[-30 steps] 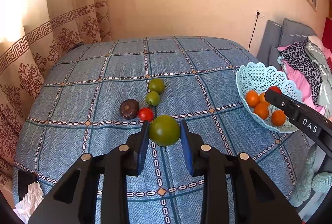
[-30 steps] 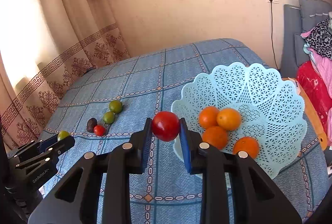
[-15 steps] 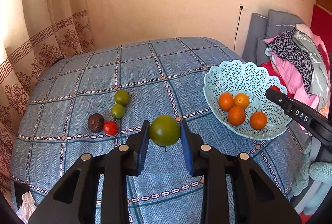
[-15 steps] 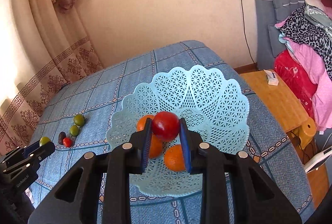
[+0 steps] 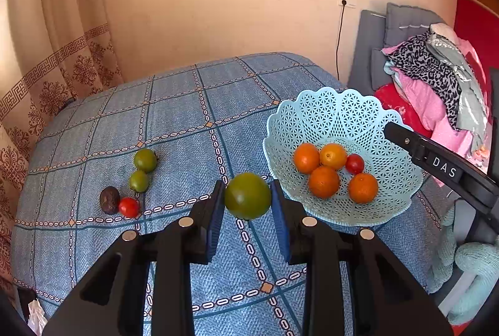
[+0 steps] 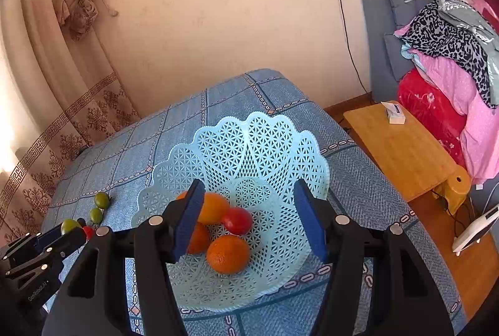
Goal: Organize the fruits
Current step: 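Lower the green lime into the blue basket and open the left gripper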
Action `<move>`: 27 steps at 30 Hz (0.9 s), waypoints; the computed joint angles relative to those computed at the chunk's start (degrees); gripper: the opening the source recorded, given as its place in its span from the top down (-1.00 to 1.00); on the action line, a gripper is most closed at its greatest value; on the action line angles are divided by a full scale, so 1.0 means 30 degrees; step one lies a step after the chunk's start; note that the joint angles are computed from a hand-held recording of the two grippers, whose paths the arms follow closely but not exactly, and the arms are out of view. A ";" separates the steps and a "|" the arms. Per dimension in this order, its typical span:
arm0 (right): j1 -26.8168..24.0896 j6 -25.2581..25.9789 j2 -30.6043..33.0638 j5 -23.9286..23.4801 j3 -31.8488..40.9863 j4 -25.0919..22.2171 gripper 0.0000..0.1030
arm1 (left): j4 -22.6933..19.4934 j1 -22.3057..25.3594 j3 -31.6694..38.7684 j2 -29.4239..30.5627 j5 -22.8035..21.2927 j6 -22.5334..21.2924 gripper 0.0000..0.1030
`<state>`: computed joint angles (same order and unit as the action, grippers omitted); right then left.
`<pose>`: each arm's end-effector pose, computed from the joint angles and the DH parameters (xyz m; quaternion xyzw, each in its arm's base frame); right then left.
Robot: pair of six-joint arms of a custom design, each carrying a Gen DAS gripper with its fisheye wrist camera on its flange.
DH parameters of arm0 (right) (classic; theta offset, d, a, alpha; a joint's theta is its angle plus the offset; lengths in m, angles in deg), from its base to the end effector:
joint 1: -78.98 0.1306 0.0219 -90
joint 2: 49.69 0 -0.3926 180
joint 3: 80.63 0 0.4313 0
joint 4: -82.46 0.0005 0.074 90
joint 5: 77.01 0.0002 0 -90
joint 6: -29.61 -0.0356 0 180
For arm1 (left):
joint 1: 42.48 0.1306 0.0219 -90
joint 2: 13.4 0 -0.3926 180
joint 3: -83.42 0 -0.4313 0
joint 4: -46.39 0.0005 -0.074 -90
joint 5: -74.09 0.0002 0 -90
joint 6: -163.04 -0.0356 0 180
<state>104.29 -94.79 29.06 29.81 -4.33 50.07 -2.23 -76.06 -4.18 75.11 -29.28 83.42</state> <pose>0.4248 0.1889 0.4353 0.1370 0.8687 0.1156 0.4618 0.4367 -0.2806 0.4757 0.1404 0.9070 -0.0434 0.3947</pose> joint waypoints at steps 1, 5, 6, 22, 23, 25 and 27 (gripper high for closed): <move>-0.0001 -0.0055 -0.0126 0.0197 -0.0097 0.0154 -0.41 | -0.0027 -0.0074 0.0152 0.0141 0.0045 -0.0006 0.42; -0.0106 -0.0147 -0.0538 0.0698 -0.0421 0.0517 -0.50 | -0.0042 -0.0363 0.0718 0.0712 0.0337 -0.0132 0.42; -0.0156 -0.0193 -0.0626 0.0717 -0.0481 0.0550 -0.51 | -0.0036 -0.0446 0.0870 0.0865 0.0397 -0.0172 0.42; -0.1060 -0.1040 -0.1697 0.1365 -0.0954 0.0448 -0.52 | -0.0529 -0.1288 0.4535 0.4401 0.2839 -0.0728 0.42; -0.1121 -0.1091 -0.1713 0.1344 -0.0968 0.0428 -0.52 | -0.0571 -0.1316 0.4804 0.4642 0.3008 -0.0721 0.42; -0.1192 -0.1210 -0.1782 0.1413 -0.1020 0.0367 -0.52 | -0.0660 -0.1314 0.5364 0.5149 0.3397 -0.0734 0.42; -0.1244 -0.1236 -0.1834 0.1570 -0.1047 0.0295 -0.52 | -0.0845 -0.1326 0.5966 0.5688 0.3599 -0.0707 0.42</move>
<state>100.56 -98.50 23.56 34.52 -7.47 50.95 -4.77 -80.04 13.72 92.18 -18.48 81.29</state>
